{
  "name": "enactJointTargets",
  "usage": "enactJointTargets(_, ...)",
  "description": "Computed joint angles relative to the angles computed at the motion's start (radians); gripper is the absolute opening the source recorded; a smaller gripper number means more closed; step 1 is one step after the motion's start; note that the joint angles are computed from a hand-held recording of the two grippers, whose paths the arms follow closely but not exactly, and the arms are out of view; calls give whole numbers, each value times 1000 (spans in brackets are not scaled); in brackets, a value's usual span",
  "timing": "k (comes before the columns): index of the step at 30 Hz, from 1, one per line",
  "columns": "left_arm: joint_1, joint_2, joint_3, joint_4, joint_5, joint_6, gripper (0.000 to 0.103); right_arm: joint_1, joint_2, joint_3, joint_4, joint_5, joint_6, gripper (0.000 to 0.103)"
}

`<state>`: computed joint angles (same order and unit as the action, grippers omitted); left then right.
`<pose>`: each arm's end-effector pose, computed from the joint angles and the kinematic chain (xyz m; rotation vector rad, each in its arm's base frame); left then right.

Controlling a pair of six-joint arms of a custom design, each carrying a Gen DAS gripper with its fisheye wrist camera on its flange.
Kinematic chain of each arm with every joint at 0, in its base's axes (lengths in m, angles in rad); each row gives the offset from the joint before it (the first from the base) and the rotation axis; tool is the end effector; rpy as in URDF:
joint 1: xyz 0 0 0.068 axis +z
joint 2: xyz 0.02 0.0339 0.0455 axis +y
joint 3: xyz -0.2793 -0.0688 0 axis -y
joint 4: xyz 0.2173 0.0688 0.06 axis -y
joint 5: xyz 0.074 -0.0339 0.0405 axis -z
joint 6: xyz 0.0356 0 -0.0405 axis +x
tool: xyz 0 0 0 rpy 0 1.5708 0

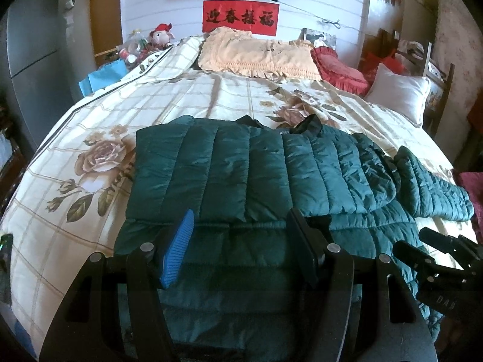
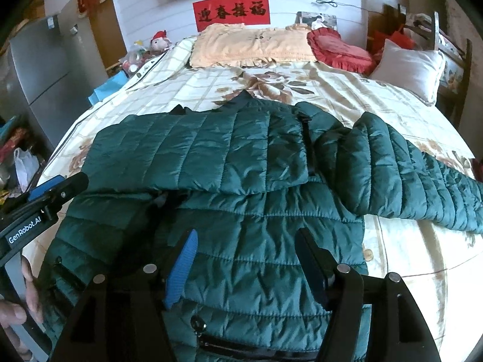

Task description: Fold large clothes

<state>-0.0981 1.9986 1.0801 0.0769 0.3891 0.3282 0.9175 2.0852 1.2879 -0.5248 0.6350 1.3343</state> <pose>0.3835 -0.0513 0.1516 0.6709 2.2630 -0.3576 0.2462 0.2869 0.1436 0.6091 2.3909 -0.0705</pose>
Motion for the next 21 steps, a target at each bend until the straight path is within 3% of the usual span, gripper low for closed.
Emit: enactJointTargets(21,-1,6,4,-9,-11,6,64,2,-15,-43,14,-5,32,66)
